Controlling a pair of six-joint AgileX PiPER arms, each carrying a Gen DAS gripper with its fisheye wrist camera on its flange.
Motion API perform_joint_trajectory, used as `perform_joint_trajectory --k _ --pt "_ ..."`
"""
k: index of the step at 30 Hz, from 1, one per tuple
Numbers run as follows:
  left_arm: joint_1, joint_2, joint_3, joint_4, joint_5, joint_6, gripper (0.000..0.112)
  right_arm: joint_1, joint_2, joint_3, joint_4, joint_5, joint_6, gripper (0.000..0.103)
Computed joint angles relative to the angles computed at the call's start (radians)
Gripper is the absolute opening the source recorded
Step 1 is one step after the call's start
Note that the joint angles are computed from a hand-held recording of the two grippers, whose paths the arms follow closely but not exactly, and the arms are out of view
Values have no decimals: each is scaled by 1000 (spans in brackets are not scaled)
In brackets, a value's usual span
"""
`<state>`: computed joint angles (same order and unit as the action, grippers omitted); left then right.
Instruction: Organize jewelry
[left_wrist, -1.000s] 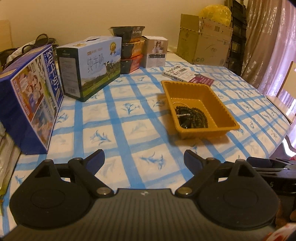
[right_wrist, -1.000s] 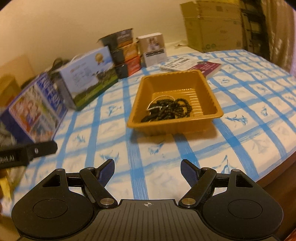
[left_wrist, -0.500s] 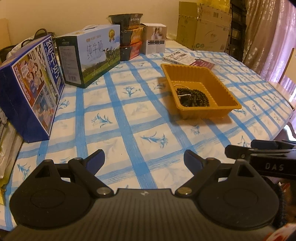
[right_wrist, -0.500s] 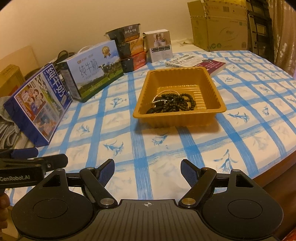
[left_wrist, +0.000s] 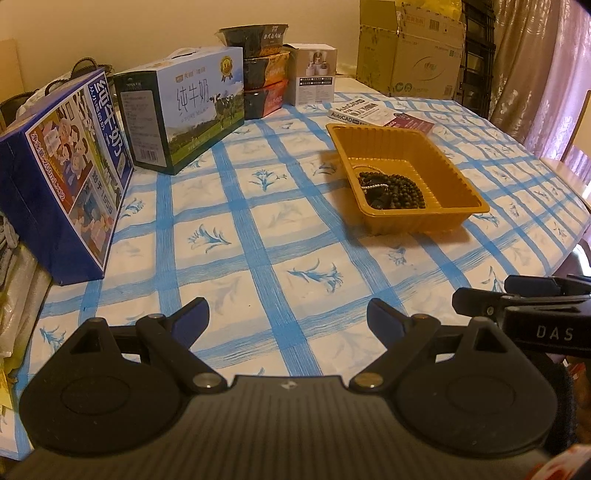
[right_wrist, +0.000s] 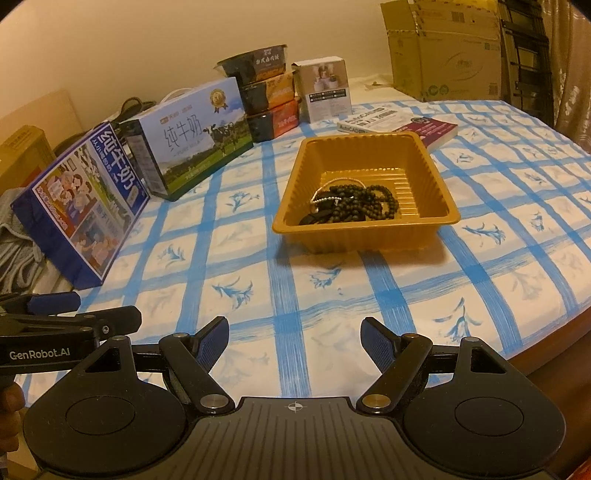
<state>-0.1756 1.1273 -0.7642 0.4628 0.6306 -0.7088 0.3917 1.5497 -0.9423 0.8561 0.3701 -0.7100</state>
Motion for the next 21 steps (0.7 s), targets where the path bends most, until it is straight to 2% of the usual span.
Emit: perform_joint_trajectory --k 21 --pt "5 2 -4 -9 -5 18 91 3 5 -7 -3 0 3 78"
